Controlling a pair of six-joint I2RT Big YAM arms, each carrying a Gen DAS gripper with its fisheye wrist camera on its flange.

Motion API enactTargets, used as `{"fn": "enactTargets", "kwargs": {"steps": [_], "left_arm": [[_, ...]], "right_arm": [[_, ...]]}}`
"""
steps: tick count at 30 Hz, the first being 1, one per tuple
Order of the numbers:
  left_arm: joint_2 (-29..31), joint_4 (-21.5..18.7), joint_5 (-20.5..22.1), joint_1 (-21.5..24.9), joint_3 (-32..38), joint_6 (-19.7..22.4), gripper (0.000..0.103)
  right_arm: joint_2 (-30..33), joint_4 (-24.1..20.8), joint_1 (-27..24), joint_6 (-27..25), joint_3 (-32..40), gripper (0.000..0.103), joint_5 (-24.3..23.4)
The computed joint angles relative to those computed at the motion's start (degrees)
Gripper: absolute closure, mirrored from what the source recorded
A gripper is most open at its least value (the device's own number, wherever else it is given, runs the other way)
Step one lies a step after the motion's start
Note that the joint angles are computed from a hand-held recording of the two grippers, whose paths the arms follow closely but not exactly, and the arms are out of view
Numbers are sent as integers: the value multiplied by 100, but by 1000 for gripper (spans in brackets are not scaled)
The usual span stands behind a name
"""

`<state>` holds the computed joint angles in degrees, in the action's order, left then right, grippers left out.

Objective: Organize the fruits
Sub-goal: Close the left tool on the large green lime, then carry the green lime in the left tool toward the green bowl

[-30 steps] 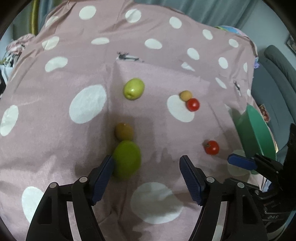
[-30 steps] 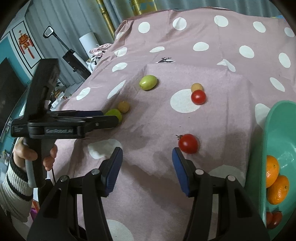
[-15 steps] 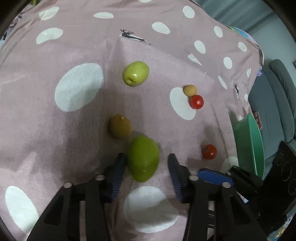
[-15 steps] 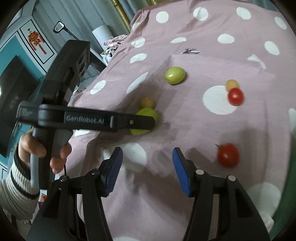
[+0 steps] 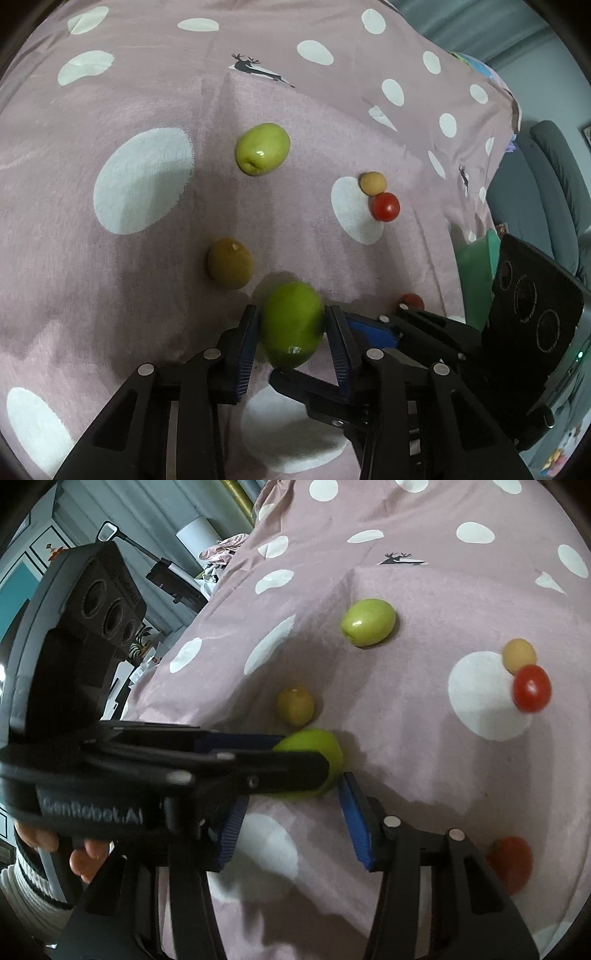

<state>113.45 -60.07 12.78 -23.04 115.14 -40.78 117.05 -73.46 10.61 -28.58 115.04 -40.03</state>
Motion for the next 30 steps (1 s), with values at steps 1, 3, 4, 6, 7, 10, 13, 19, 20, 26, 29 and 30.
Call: {"fn": "enactTargets", "kwargs": {"steps": [1, 3, 4, 6, 7, 10, 13, 19, 20, 26, 29, 30], "left_arm": [[35, -45, -10, 0, 61, 26, 65], [33, -47, -32, -5, 61, 45, 66], [30, -42, -20, -7, 55, 50, 66], [32, -63, -48, -24, 60, 90, 66], [50, -86, -73, -40, 91, 99, 66], [7, -2, -23, -56, 17, 26, 66], [-56, 40, -26, -106, -54, 12, 66], [-152, 105, -95, -268, -103, -15, 66], [-156, 93, -118, -307, -82, 10, 66], [-214, 60, -277, -528, 5, 99, 66], [-237, 20, -397, -649, 82, 148, 66], [-250, 11, -451, -697, 106, 166, 66]], "right_arm": [[0, 47, 19, -3, 8, 53, 63], [-35, 178, 37, -17, -50, 58, 181], [-50, 218, 42, -56, -71, 58, 202], [-111, 308, 42, -116, -167, 58, 250], [-132, 347, 37, -121, -203, 58, 254], [-141, 361, -1, -71, -235, 58, 180], [-263, 447, -56, -88, -432, 58, 113], [-539, 555, -230, 19, -825, 58, -73], [-587, 566, -254, 12, -883, 58, -83], [-1007, 789, -432, -58, -1353, 58, -79], [-1192, 880, -526, -61, -1548, 58, -117], [-1250, 908, -561, -65, -1610, 58, -136]]}}
